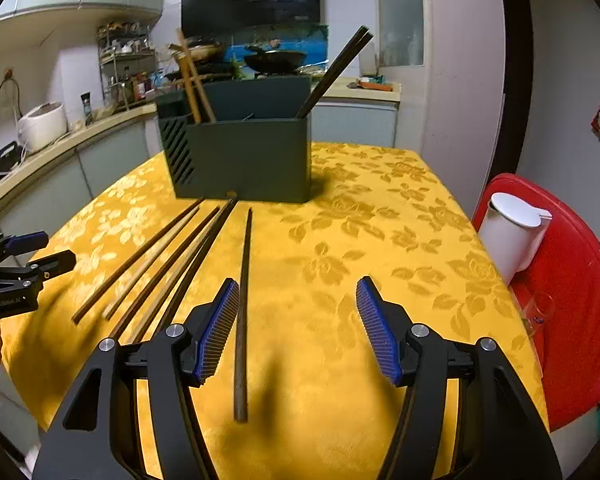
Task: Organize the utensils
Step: 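Withdraw both open tools from the holder back toward the chopsticks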
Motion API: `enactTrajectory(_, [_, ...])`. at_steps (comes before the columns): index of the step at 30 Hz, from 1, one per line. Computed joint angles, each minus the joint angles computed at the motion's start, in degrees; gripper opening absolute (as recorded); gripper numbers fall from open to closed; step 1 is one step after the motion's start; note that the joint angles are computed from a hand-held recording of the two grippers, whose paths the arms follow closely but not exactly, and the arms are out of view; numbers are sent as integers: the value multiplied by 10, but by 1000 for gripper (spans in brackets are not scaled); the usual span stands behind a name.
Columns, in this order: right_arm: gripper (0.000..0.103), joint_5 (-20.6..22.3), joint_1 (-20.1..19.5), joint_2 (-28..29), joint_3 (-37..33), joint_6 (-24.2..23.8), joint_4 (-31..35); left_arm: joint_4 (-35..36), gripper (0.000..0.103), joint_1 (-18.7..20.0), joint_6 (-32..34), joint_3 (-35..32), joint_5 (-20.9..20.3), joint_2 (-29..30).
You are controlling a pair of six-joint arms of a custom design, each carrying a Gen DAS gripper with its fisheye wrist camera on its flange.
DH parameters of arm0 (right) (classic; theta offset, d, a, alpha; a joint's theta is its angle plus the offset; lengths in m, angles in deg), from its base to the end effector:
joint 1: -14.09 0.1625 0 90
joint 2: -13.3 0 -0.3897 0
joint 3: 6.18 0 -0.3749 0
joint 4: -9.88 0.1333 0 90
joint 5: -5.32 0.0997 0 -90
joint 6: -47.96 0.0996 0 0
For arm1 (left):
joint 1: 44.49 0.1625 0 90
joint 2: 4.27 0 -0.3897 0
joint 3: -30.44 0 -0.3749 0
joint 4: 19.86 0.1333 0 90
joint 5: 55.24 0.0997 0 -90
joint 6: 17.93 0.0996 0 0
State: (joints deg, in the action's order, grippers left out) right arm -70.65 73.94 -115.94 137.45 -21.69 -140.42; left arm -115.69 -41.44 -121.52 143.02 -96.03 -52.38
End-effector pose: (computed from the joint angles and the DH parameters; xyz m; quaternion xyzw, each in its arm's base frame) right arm 0.0079 -0.2999 0.3755 0.3537 -0.8441 0.3354 0.2237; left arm -0.4064 -0.2307 -0.0047 0.0870 0.8139 -0.4024 0.4100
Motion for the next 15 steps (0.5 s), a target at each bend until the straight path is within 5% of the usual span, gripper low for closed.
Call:
enactTrajectory(11, [59, 19, -59, -51, 18, -48, 63, -77, 75, -9, 35, 24, -29, 13])
enactTrajectory(15, [59, 21, -72, -56, 20, -55, 72, -95, 64, -6, 47, 29, -35, 18])
